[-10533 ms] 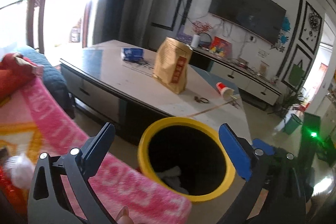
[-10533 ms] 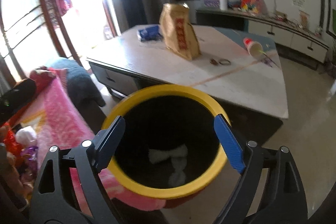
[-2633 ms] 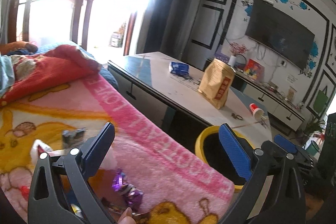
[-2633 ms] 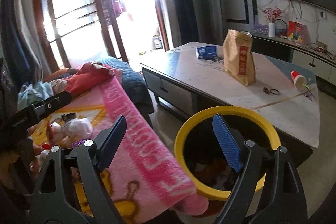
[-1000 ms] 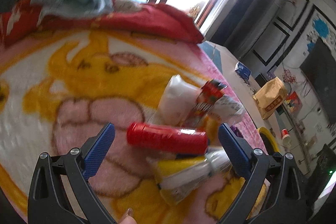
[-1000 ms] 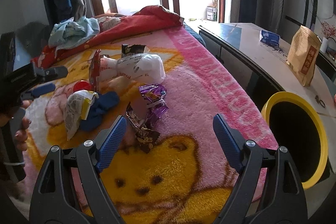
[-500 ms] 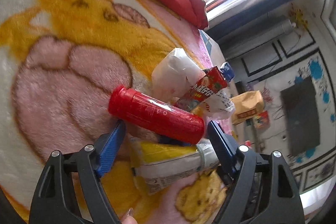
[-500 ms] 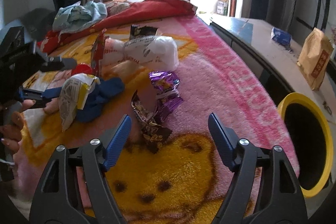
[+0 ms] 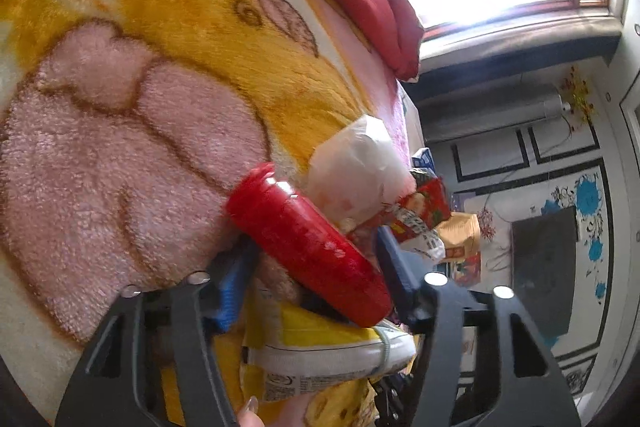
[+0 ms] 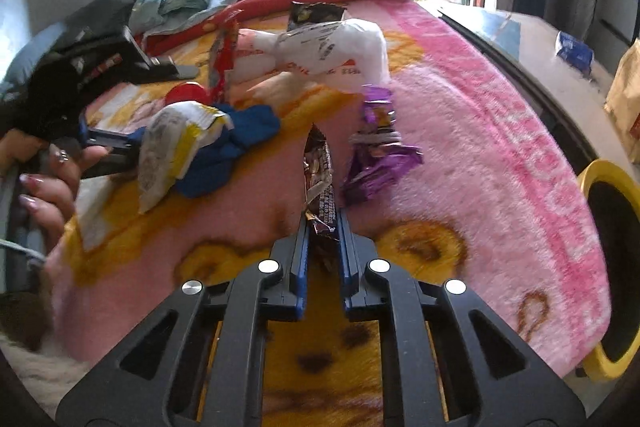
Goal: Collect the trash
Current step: 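Grasp the red cup with left gripper while right gripper grasps a brown wrapper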
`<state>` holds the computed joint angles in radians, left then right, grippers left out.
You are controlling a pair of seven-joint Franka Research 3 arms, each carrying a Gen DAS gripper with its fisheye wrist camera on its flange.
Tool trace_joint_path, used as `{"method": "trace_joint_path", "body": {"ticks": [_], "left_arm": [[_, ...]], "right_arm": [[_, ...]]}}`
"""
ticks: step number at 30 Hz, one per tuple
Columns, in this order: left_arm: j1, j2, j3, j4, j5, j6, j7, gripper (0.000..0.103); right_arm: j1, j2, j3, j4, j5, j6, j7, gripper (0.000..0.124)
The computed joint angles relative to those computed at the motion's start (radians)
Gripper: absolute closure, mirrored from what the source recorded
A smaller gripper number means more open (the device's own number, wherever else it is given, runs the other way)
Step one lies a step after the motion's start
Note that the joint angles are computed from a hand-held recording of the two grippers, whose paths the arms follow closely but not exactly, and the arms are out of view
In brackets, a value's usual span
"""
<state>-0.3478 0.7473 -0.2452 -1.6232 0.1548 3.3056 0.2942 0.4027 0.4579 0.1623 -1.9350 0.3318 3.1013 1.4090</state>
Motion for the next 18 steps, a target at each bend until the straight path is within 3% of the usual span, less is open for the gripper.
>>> {"method": "trace_joint_path", "body": {"ticks": [4, 8, 18], "left_arm": [[0.015, 0.0, -0.015, -0.012, 0.004, 0.024, -0.003, 0.056], [0.012, -0.018, -0.005, -0.039, 0.009, 0.054, -0.002, 0.061], [-0.163, -0.114, 0.191, -0.097, -0.065, 0.117, 0.058, 0.068]], "right_arm": [[-0.084, -0.016, 0.096, -0.014, 0.062, -0.008, -0.053, 0.117], [-0.12, -0.031, 0.141, -0.024, 0.114, 0.003, -0.104, 0.117], [-0.16, -0.057, 0.193, -0.034, 0.207, 0.03, -0.189, 0.117]]}}
